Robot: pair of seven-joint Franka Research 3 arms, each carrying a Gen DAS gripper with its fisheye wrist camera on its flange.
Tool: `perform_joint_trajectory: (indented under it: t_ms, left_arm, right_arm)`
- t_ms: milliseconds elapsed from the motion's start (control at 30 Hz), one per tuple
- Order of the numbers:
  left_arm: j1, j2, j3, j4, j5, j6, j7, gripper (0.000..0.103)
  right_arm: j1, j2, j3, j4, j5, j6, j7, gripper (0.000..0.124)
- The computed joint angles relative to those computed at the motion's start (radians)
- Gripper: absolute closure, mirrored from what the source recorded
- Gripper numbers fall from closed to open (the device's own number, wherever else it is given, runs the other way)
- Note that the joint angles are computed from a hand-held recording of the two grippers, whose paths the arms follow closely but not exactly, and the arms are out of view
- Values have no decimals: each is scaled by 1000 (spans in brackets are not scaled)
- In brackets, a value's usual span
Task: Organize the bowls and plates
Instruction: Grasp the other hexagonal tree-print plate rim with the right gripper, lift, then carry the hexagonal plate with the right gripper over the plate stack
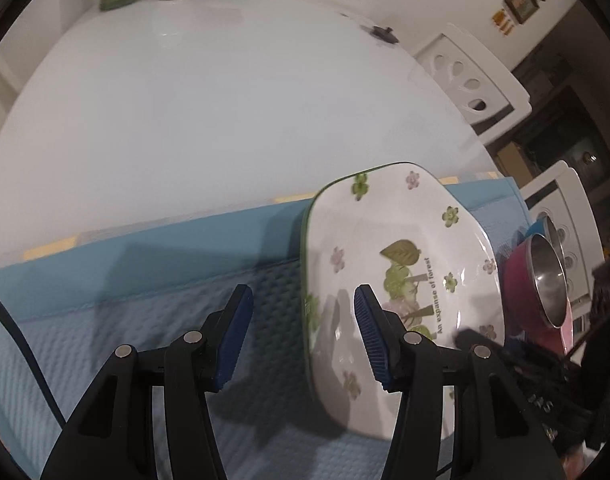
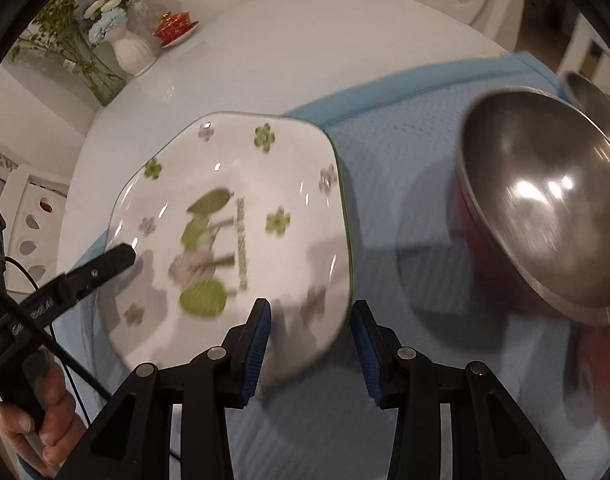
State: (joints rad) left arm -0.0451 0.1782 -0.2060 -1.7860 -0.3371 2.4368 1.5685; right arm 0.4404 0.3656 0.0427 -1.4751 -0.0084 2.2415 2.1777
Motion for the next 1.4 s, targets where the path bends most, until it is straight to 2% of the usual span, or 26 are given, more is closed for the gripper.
perform_joint_trajectory:
  t_ms: [167, 200, 233, 267, 367, 500, 667, 800, 1000, 1233, 1400]
  left_arm:
    - [19, 28, -19, 17, -69, 40, 106, 54]
    - [24, 32, -25, 20, -89, 45, 131, 60]
    - [29, 36, -32, 25, -113, 42, 162, 72]
    - [19, 40, -27, 30, -85, 38, 148, 81]
    - [-11, 15, -14, -13, 20, 104, 132, 81]
    - [-1, -40, -15, -75, -13, 144, 154, 81]
    - [-24, -110, 17, -124, 69, 144, 19, 81]
    - [-42, -195, 31, -181, 110, 159, -84, 81]
    - [-75, -335, 42, -263, 200, 127, -233, 81]
    - [-118, -534, 42, -398, 282, 46, -412, 81]
    - [-144, -690, 27, -503, 331, -27, -555, 81]
  right_arm:
    - [17, 35, -21, 14, -76, 92, -26, 84]
    - [19, 49, -23, 26, -87, 111, -34, 82]
    - [23, 55, -26, 31, -97, 125, -41, 82]
    - [25, 58, -28, 36, -107, 135, -59, 82]
    - [26, 61, -25, 35, -127, 167, -136, 83]
    - [6, 25, -5, -25, -80, 219, -242, 84]
    - [11, -31, 7, -63, -40, 189, -280, 84]
    - [11, -46, 19, -31, -1, 134, -269, 84]
    - [19, -130, 34, -59, 9, 86, -252, 84]
    - [23, -271, 67, -164, 0, 28, -221, 84]
    - [20, -396, 103, -289, 63, -7, -230, 84]
